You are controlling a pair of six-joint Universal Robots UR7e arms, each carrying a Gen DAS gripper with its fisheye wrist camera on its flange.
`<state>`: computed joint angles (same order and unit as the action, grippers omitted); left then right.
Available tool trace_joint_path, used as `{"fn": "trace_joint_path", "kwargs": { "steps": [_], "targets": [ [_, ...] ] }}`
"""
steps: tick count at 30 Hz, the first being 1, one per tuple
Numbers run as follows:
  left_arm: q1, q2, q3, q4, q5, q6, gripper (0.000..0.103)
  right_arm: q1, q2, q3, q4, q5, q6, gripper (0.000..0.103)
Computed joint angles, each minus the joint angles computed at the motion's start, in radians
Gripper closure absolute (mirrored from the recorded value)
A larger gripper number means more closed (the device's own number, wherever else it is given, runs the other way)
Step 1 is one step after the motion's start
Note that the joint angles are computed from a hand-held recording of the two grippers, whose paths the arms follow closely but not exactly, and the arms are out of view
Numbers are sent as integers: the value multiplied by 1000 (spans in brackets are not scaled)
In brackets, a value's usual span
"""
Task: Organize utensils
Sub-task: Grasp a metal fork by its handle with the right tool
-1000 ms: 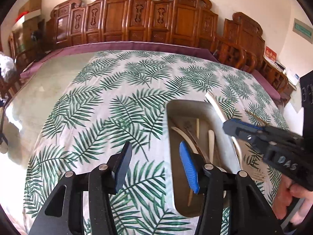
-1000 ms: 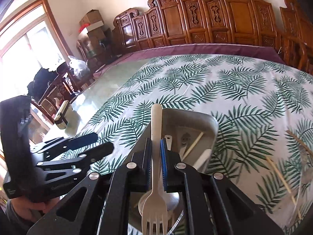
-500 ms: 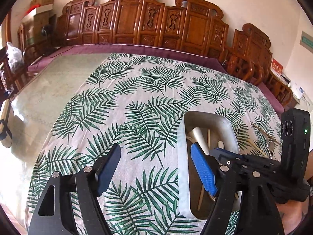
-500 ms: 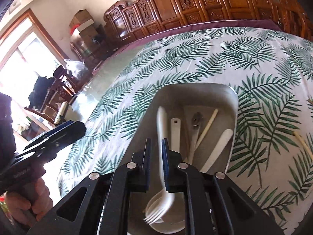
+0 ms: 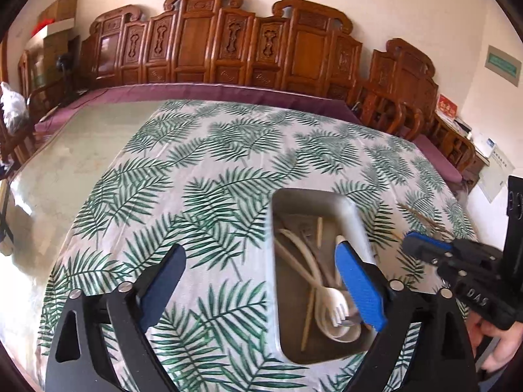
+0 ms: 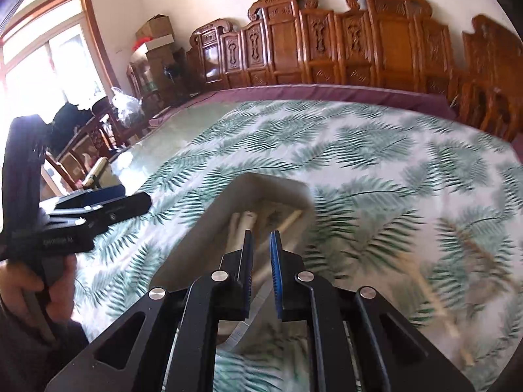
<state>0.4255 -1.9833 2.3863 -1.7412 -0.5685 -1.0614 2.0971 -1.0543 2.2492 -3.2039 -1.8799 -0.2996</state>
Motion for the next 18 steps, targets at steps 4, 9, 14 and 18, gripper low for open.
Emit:
{"fn": "trace_joint_path", "kwargs": {
  "steps": [4,9,14,18],
  "targets": [
    [-29,35,8,-43,-6,14,12,-27,-89,47,5,-39,-56,89],
    [-59,95,18,-114,-24,49,12,-76,-184,102,-34,-98,-126,85],
    [-92,155,16,-132,-29,56,12,-172,-257,170,-111,-138,-173,78],
    [-108,199,22,-180,-47,76,12,-258,-296,196,-83,-142,-192,78]
  ]
}}
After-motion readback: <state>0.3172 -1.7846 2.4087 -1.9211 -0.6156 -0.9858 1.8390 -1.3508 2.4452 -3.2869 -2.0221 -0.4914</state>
